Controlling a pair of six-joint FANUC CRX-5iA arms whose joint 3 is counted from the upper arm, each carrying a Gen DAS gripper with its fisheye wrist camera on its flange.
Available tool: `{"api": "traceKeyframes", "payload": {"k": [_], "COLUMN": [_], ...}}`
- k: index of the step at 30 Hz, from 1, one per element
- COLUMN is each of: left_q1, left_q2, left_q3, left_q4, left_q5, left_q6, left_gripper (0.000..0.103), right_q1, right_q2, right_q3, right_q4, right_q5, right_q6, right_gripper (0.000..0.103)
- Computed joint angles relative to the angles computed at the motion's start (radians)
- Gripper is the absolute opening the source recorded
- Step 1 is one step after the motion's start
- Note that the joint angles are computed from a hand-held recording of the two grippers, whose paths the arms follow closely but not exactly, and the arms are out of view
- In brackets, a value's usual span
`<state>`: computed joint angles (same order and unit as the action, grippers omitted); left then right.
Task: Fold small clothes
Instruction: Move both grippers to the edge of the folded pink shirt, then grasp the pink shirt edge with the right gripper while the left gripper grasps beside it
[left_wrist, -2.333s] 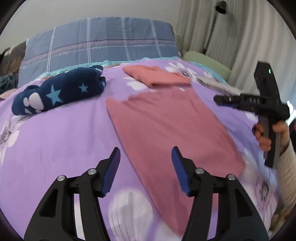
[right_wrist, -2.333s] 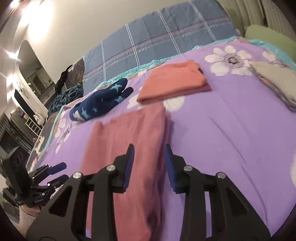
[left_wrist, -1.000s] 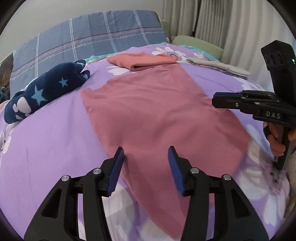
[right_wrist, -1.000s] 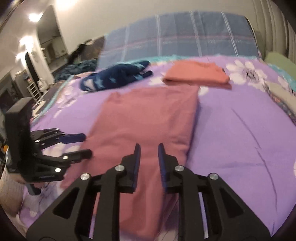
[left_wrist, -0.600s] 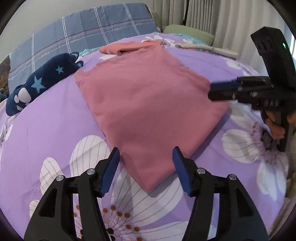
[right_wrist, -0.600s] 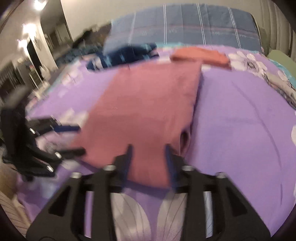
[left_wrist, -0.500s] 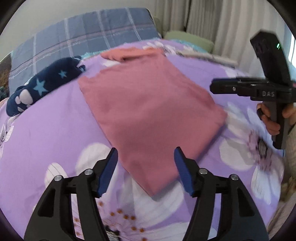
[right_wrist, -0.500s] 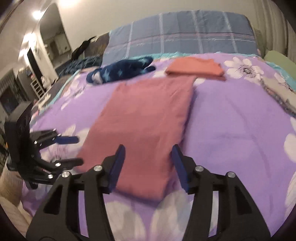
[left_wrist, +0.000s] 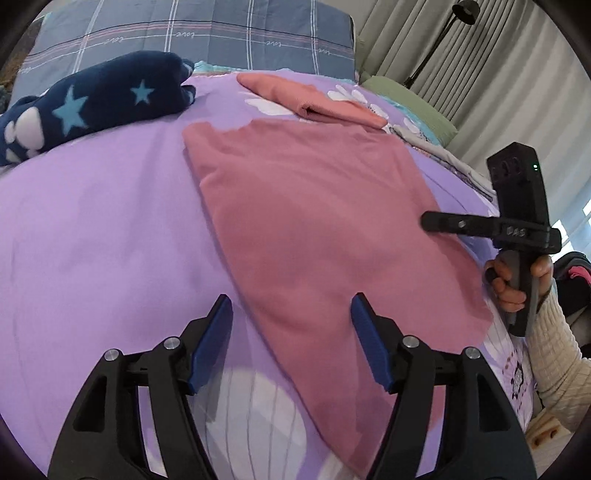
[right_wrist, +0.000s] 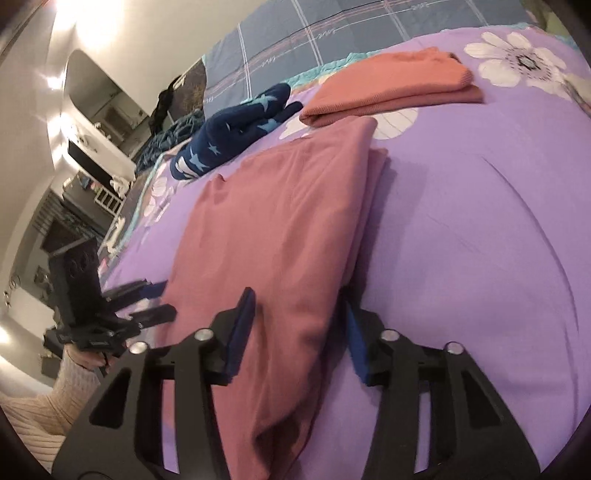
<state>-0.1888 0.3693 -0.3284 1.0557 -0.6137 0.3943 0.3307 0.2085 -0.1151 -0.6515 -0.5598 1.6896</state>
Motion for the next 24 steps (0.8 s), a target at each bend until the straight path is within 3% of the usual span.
{"api": "traceKeyframes", "payload": {"k": [7,12,24], "left_q1": [-0.015,-0.014,-0.022], "left_q2": [0.054,0.079,0.128], "left_q3": [0.077,0.096,0.157], "left_q4": [-0.040,0.000,0.008], "left_q5": [0.000,-0.018,-0.038], "left_q6": [0.029,-0.014,-0.032], "left_gripper": [0.072,0.074,0.078], "right_q1": [-0.046,-0.090,-0.073], "right_q2": [0.069,0.076,0.122], "right_q3": [0.093,0.103,0.164], "right_q4": [-0.083,-0.179,-0.113], "right_q5": [-0.068,-0.105,-0.093], "right_q6": [0.112,0.196,0.113], "right_gripper": [0.045,0.044,0.044]}}
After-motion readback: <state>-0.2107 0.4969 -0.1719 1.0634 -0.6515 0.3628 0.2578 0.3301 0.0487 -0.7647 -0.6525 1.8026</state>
